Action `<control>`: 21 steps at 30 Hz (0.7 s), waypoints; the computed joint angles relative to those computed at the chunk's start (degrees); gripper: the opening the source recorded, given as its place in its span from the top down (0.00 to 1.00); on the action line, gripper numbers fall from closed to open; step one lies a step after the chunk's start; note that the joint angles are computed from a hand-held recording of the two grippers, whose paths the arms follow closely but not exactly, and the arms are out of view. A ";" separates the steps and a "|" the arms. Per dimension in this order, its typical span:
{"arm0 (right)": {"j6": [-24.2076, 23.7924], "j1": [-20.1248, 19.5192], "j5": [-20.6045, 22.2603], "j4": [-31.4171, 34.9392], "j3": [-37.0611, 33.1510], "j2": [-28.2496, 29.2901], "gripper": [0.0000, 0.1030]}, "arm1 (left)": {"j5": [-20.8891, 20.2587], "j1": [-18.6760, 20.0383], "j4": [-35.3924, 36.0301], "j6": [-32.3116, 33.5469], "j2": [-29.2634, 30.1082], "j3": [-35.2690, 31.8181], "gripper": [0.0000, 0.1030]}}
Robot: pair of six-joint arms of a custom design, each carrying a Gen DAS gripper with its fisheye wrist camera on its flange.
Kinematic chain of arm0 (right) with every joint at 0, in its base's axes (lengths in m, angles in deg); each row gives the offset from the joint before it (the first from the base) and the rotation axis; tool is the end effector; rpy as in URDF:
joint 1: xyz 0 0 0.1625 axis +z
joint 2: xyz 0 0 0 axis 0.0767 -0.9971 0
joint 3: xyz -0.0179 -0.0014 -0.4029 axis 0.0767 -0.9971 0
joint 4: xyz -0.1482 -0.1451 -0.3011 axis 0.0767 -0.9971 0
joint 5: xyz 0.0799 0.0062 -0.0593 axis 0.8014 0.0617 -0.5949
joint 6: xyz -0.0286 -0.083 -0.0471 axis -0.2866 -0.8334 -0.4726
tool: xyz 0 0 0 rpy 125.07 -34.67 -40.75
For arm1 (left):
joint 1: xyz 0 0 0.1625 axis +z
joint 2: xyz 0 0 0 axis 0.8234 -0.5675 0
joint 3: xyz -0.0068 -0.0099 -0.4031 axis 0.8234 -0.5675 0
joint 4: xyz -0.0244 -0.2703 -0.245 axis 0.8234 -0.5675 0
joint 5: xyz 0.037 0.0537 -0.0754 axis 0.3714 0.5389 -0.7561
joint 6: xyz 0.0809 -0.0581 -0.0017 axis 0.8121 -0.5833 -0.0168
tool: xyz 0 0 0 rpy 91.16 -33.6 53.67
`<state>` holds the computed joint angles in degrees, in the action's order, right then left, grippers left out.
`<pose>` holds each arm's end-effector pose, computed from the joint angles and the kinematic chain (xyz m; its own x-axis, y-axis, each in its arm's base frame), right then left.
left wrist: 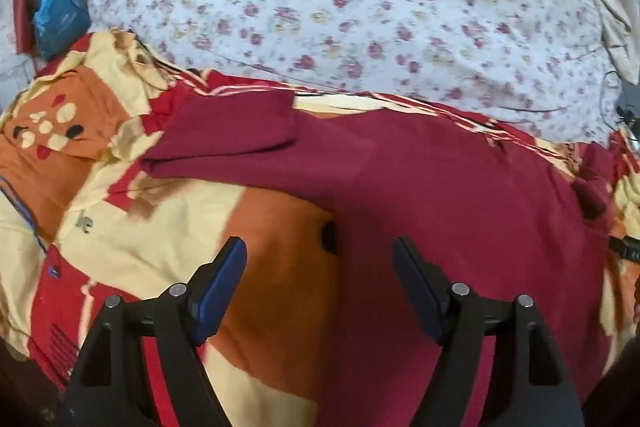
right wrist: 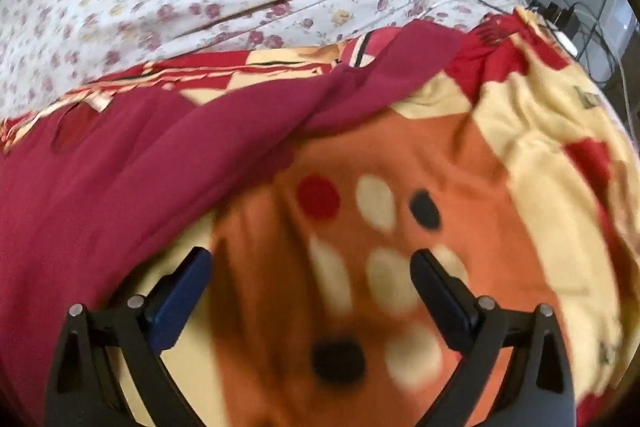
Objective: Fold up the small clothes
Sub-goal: 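Position both open grippers above the dark red sweatshirt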
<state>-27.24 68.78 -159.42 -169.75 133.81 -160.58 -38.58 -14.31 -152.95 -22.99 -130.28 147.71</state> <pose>-0.0756 -0.5213 0.3808 -0.6518 0.2189 0.7261 -0.2379 0.8501 -0.4698 -0.2791 -0.5260 0.0759 -0.7630 0.0257 -0.6459 0.4243 0.7738 -0.4704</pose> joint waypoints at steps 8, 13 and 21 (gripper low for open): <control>2.20 6.52 7.77 12.35 6.90 -11.30 0.02 | -1.49 -0.95 1.26 -1.86 1.75 -1.78 0.34; 4.41 11.23 8.36 11.40 7.44 -8.30 0.02 | -1.33 -1.49 0.95 -1.73 1.85 -1.82 0.34; 5.18 15.37 4.81 4.34 5.94 1.76 0.02 | -1.05 -1.60 2.07 -2.21 1.65 -2.04 0.34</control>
<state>-22.06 84.15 -154.61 -165.41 139.75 -158.82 -39.63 -15.91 -150.88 -25.21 -128.63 145.67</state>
